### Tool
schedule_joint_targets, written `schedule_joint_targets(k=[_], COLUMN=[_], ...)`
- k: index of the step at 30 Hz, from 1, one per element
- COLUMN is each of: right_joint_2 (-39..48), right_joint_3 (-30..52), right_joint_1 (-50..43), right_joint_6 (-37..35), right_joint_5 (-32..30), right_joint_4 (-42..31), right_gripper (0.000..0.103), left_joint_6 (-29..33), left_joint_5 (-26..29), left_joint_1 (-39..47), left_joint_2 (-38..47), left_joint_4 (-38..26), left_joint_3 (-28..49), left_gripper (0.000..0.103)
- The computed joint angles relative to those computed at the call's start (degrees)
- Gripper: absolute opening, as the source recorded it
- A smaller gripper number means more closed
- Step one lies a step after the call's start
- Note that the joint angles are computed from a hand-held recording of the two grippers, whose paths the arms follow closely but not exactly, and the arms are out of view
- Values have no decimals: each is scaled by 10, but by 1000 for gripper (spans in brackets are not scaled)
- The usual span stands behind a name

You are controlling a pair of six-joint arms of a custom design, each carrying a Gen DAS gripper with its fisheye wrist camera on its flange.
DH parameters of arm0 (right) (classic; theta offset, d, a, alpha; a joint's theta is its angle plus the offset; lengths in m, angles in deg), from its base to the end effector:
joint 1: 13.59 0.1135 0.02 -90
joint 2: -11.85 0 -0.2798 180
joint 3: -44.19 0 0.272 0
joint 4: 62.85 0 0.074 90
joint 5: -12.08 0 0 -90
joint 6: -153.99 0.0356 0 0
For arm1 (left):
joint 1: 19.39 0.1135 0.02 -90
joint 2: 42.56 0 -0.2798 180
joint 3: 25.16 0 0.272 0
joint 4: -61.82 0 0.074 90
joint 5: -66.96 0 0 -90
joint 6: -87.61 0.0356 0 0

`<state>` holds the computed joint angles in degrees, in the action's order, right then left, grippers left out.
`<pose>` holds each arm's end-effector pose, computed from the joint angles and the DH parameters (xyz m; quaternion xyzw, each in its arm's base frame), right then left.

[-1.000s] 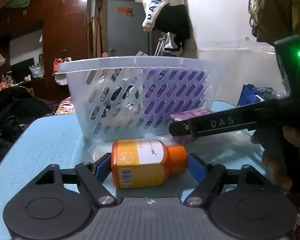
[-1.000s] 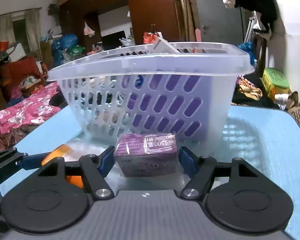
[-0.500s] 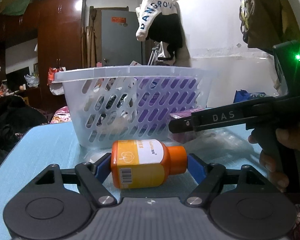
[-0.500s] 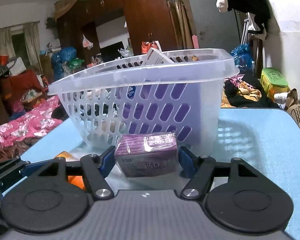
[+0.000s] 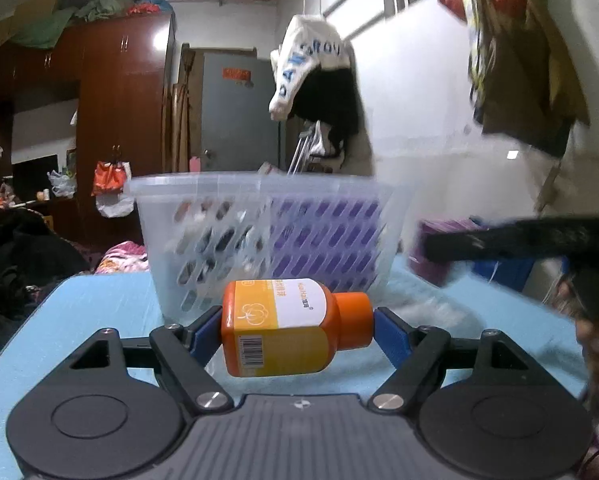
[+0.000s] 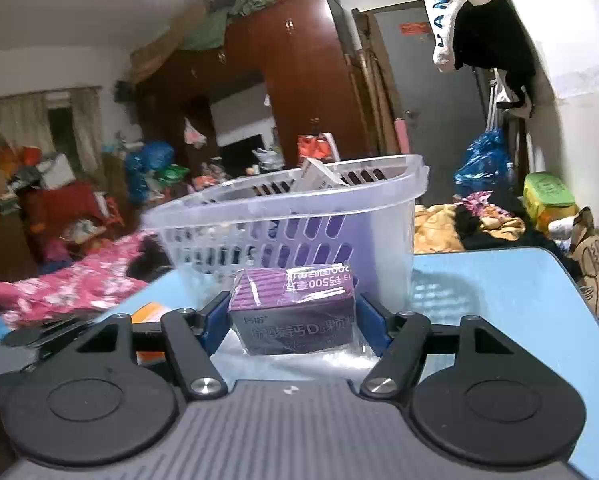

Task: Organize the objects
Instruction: 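Carry the purple box and orange bottle over the basket and open both grippers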

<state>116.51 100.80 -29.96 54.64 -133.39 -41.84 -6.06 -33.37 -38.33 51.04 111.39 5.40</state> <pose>0.3503 -0.0723 0.1391 -0.1964 0.7683 0.2841 0.5389 0.2545 -0.0806 0.1249 0.0486 0.7824 -0.0516 0.6187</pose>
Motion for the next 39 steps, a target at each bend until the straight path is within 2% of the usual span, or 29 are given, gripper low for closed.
schedule_joint_targets(k=[2,3,5,7,9,11,13,16,20,24,26,28,31,33,35,39], right_joint_2=[-19,-30,-54,-76,-86,-74,-34,37,88,119,119,107,87,66,42,16], right_joint_3=[-16,-20,-20,-20,-1,70,176,305,371,407,402,383,339,307,261,163], right_joint_1=[-26,-37,-47,-35,-1,42,79,118,134,142,142,132,119,103,82,26], right_joint_6=[12,22,60,92,101,71,44,43,61,56,47,39,62,68,70,56], right_joint_5=[-37,-54,-87,-79,-28,30,78,135,160,174,179,187,167,137,112,38], right_joint_4=[16,22,49,106,142,69,-57,-173,-210,-231,-230,-224,-178,-166,-140,-90], right_gripper=[69,69,69,69,69,70,70,70,70,70,75,89,101,103,103,103], left_joint_6=[1,2,5,14,10,12,0,-10,-23,-23,-30,-33,-36,-30,-18,20], left_joint_5=[4,15,34,36,64,75,77,91,95,117,120,124,129,133,153,183], left_joint_1=[1,7,25,43,72,95,113,131,145,160,164,168,173,174,184,204], left_joint_2=[-50,-84,-157,-189,-184,-143,-84,-21,25,44,49,42,3,-31,-70,-102], left_joint_4=[-8,-32,-117,-194,-277,-342,-422,-479,-505,-491,-481,-463,-415,-379,-329,-294], left_joint_3=[-14,-14,9,61,140,230,326,405,450,453,453,436,375,322,245,131], left_gripper=[82,82,82,82,82,82,82,82,82,85,93,96,96,96,101,102])
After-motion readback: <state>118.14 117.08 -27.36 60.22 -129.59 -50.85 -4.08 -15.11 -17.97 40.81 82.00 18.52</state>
